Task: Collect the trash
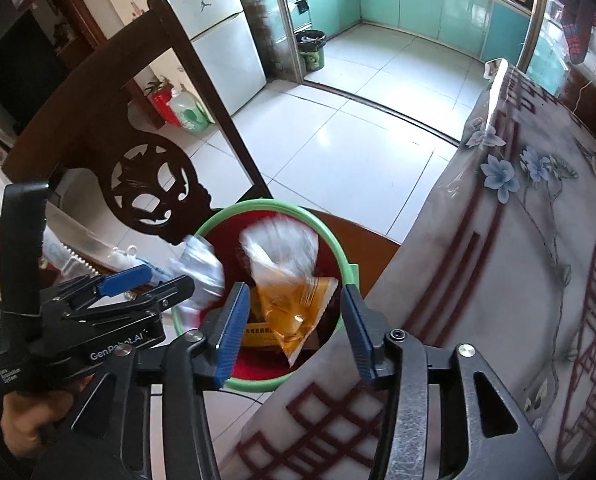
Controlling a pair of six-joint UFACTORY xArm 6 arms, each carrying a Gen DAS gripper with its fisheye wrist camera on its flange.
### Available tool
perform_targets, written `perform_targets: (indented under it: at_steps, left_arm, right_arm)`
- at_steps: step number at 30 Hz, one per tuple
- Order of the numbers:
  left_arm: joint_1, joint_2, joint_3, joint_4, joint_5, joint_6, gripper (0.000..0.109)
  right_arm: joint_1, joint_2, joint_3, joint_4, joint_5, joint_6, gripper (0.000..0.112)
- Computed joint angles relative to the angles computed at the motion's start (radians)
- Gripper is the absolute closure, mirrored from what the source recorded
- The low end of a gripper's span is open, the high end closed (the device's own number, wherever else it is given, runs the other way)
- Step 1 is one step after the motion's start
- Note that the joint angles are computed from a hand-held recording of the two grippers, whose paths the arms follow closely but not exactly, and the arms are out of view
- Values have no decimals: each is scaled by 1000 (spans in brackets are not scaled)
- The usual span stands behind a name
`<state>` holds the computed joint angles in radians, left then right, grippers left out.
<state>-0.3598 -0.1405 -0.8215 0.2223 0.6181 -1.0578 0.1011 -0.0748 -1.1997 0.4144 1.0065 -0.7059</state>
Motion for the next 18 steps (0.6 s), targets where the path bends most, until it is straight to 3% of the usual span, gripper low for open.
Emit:
perform_targets:
  at_steps: [4,11,18]
  left_arm:
    - [-4,15,-9,-13,-3,19,49]
    - [-47,40,-74,-36,8,28,49]
    - [-186,22,-184,215,43,-230,49]
  right_arm:
    - [-3,-7,3,-8,-7,17,65]
    - [-54,-82,35,-20,-31,-12,50]
    - [-194,-157,28,54,-8,-142,31]
